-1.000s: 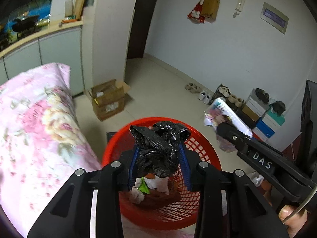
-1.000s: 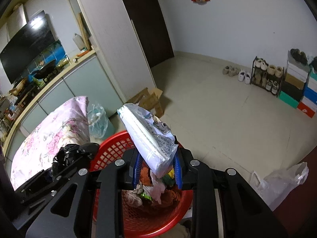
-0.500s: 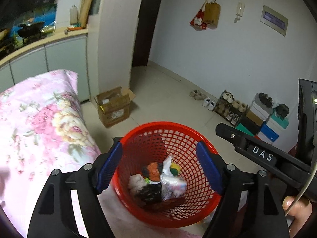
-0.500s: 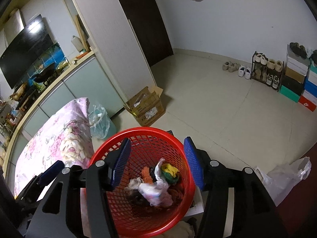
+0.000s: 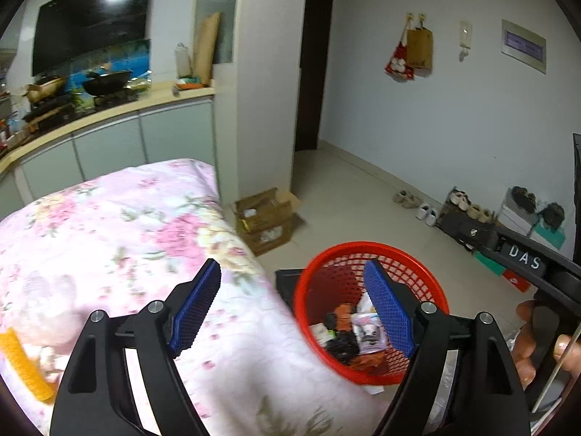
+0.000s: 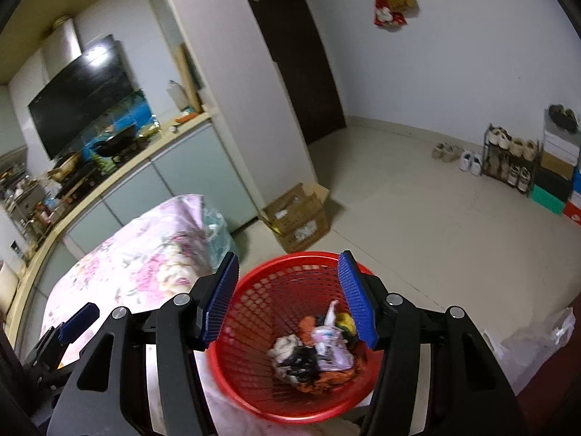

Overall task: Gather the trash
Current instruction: 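Open both tools to drop the black bag and packet into the wastebasket, then move both tools back over the bed toward the yellow mesh and tissue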

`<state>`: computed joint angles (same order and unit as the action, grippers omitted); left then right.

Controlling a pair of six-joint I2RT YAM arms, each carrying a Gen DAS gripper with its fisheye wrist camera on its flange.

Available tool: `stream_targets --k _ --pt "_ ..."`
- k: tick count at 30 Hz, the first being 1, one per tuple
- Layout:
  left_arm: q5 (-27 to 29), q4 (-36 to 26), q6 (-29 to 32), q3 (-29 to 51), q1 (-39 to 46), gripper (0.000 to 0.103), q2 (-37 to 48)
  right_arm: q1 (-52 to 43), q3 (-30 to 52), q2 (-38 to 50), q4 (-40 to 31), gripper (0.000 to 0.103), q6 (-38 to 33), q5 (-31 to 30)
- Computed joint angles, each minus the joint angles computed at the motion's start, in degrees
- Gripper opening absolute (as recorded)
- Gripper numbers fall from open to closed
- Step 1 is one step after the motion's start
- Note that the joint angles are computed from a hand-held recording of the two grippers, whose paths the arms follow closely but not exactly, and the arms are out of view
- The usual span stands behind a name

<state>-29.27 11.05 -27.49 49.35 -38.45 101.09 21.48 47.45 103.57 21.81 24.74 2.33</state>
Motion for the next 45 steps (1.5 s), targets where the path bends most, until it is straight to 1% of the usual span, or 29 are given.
stream_targets --k 1,3,8,10,11,12,16,18,21,24,26,29,32,34,36,39,41,43,45 --pt "-0.6 -0.2 -0.4 -1.3 0.0 0.078 -1.4 0.5 -0.4 -0.6 0.3 0.057 -0.1 0.2" --pt "-1.7 -0.4 -1.1 -3.9 0.2 0.079 -4.3 2.2 -1.7 -2.0 1.4 0.062 -0.1 0.8" --pt "-4.8 -2.0 -2.5 -10.2 0.9 0.079 -11.2 6.0 -3.3 -4.5 2.5 0.063 -1.5 1.6" --pt "-6.0 -3.1 -3.4 -12.9 1.4 0.079 -14.3 7.5 -3.8 -5.3 2.9 0.067 -1.9 1.7" --pt "-6.5 -3.5 -4.1 -14.4 1.7 0.08 -16.1 8.2 -4.1 -5.6 3.1 0.071 -2.0 1.9" --pt "-6.5 -3.7 -4.4 -15.5 2.3 0.08 -17.3 9.0 -4.3 -5.8 3.2 0.073 -2.2 2.1" --pt "-6.9 -6.5 -5.6 -21.4 4.1 0.081 -25.0 12.1 -4.4 -6.0 3.1 0.074 -3.0 1.9" --pt "-6.7 -8.3 -5.6 -24.0 5.5 0.081 -29.2 13.7 -4.3 -5.7 3.1 0.077 -3.6 2.2" --pt "-2.3 -12.7 -4.6 -28.9 11.9 0.081 -40.3 15.3 -3.9 -5.2 2.8 0.078 -3.8 1.9" --pt "0.7 -17.6 -2.9 -31.3 19.0 0.081 -49.2 17.2 -2.6 -4.7 2.1 0.078 -3.5 1.9" --pt "4.0 -21.8 -1.0 -32.2 25.0 0.081 -55.2 18.3 -1.7 -4.3 1.8 0.079 -3.2 1.9" --pt "7.0 -25.4 1.2 -33.0 31.0 0.081 -60.2 19.5 -0.7 -4.1 1.6 0.079 -2.9 0.9" --pt "12.1 -27.2 3.7 -34.9 37.9 0.081 -64.4 20.6 0.4 -3.7 1.3 0.079 -3.1 0.7" --pt "13.9 -26.3 4.3 -36.1 39.9 0.081 -64.1 21.1 0.7 -3.5 1.2 0.079 -3.5 0.7" --pt "15.6 -23.7 4.9 -37.5 41.2 0.081 -62.0 20.9 0.7 -3.2 1.0 0.079 -3.6 0.2" --pt "19.3 -14.9 5.4 -39.5 42.7 0.082 -53.7 20.7 1.3 -2.7 0.4 0.079 -3.3 0.2" --pt "20.9 -8.0 5.0 -40.0 42.6 0.082 -45.7 20.4 1.3 -2.6 0.3 0.079 -3.1 0.1" --pt "20.7 -2.8 4.9 -39.8 41.9 0.082 -38.6 20.2 1.1 -2.7 0.3 0.079 -3.0 0.1" --pt "19.4 0.7 4.8 -39.6 41.2 0.081 -34.1 20.0 1.0 -2.6 0.3 0.079 -3.0 -0.1"
